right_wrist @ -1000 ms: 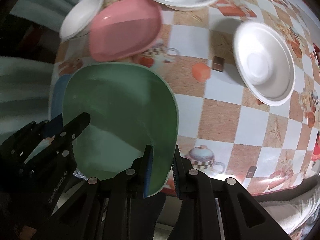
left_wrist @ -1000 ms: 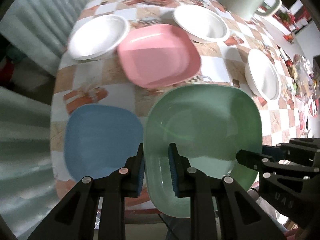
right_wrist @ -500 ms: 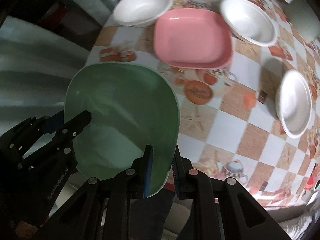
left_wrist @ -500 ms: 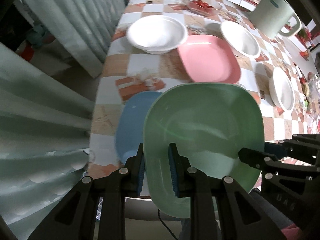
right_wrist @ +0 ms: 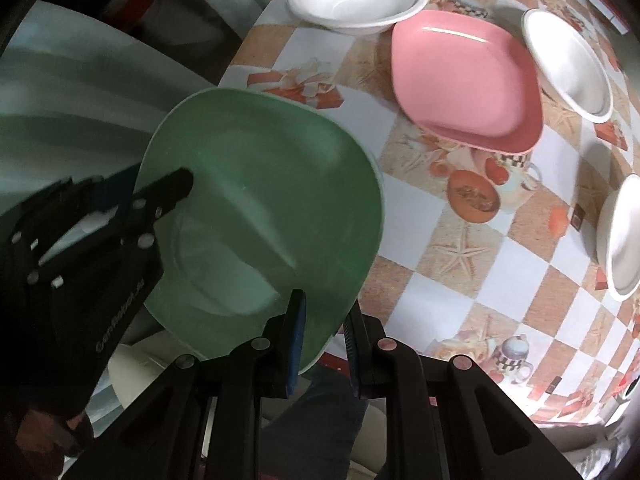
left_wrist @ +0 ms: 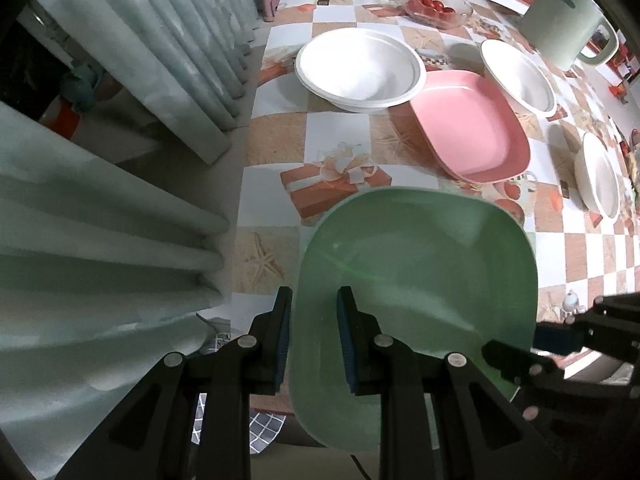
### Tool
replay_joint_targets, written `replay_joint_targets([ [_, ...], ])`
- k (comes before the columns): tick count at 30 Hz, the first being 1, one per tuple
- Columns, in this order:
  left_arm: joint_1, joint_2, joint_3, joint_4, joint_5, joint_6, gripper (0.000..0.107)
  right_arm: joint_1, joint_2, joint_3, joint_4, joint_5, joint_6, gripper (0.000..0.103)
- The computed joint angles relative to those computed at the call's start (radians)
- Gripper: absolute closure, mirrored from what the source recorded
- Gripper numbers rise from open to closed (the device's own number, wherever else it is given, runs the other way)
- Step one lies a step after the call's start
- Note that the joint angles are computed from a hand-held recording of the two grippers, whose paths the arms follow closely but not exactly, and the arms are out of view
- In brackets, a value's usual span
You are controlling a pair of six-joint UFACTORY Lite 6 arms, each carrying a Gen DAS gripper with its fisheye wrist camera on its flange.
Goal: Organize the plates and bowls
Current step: 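Carry the green plate over the blue plate and lower it, then open both grippers to release the green plate onto the blue plate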
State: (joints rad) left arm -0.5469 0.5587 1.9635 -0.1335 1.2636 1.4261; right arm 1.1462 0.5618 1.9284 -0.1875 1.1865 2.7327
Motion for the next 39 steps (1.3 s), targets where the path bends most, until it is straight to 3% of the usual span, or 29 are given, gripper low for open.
replay_joint_targets([
  [14, -0.058, -0.012, -0.118, 0.059, -0.125, -0.032, 0.083, -0.008, -0.074, -0.227, -0.008, -0.215, 0.080, 0.082],
  [32, -0.080, -0.017, -0.181, 0.070, -0.187, -0.058, 0.083, -0.016, -0.108, -0.366, -0.003, -0.341, 0.111, 0.082],
  [35, -0.062, -0.019, -0.193, 0.046, -0.180, -0.024, 0.070, -0.014, -0.112, -0.360, 0.000, -0.320, 0.101, 0.082],
  [39, -0.044, -0.086, -0.280, 0.009, -0.231, 0.033, 0.032, -0.005, -0.120, -0.352, 0.001, -0.292, 0.104, 0.081],
])
